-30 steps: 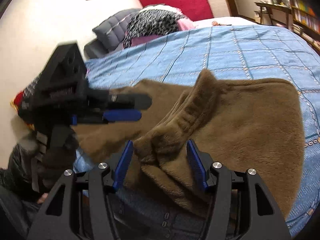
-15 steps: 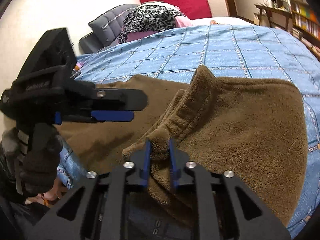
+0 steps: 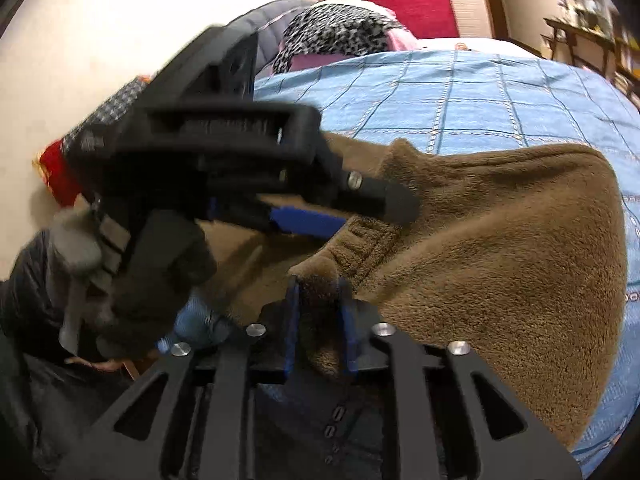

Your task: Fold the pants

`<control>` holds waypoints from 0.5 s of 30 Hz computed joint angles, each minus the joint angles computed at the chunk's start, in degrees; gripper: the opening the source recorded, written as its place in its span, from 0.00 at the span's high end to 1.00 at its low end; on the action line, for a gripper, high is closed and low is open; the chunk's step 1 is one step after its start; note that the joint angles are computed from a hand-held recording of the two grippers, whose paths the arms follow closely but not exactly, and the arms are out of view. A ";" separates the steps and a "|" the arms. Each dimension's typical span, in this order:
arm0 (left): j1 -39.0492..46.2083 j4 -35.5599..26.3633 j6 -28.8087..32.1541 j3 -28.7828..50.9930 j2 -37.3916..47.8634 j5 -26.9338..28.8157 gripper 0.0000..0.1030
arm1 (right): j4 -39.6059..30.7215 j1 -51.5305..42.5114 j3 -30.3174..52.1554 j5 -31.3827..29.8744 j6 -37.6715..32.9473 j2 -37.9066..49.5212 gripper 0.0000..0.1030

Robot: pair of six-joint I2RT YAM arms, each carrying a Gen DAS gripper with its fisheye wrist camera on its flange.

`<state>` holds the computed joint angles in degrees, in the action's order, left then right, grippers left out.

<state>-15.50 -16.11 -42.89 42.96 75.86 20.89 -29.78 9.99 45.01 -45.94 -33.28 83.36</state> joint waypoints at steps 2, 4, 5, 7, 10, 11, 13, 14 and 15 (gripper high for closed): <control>-0.56 0.18 0.04 0.41 0.95 -0.71 0.32 | -1.49 -1.44 0.15 -0.84 -1.72 -0.29 0.68; -0.98 -0.56 -0.01 1.26 1.86 -1.58 0.49 | -2.76 -2.79 0.11 -1.35 -3.26 -0.77 0.66; -1.03 -1.04 0.01 1.74 2.35 -2.07 0.54 | -3.27 -3.56 0.06 -1.54 -3.90 -1.05 0.65; -0.92 -1.50 -0.18 1.78 2.24 -2.23 0.67 | -4.76 -5.95 0.20 -2.19 -5.14 -1.52 0.65; -0.30 -1.80 -0.07 0.98 -0.04 -1.86 0.72 | -5.58 -7.95 0.95 -2.49 -4.23 -1.92 0.65; -0.28 -2.00 0.09 1.06 -0.64 -2.01 0.73 | -5.92 -9.05 1.35 -2.77 -4.23 -1.91 0.65; 0.01 -3.49 1.10 1.41 -3.54 -2.66 0.74 | -6.45 -10.51 2.26 -3.19 -3.87 -2.08 0.65; 0.51 -4.54 1.80 1.94 -4.70 -2.97 0.74 | -6.91 -11.34 2.63 -3.48 -3.95 -2.34 0.65; 1.00 -5.55 2.34 2.54 -5.64 -3.32 0.74 | -7.42 -12.14 3.38 -3.90 -3.79 -2.57 0.65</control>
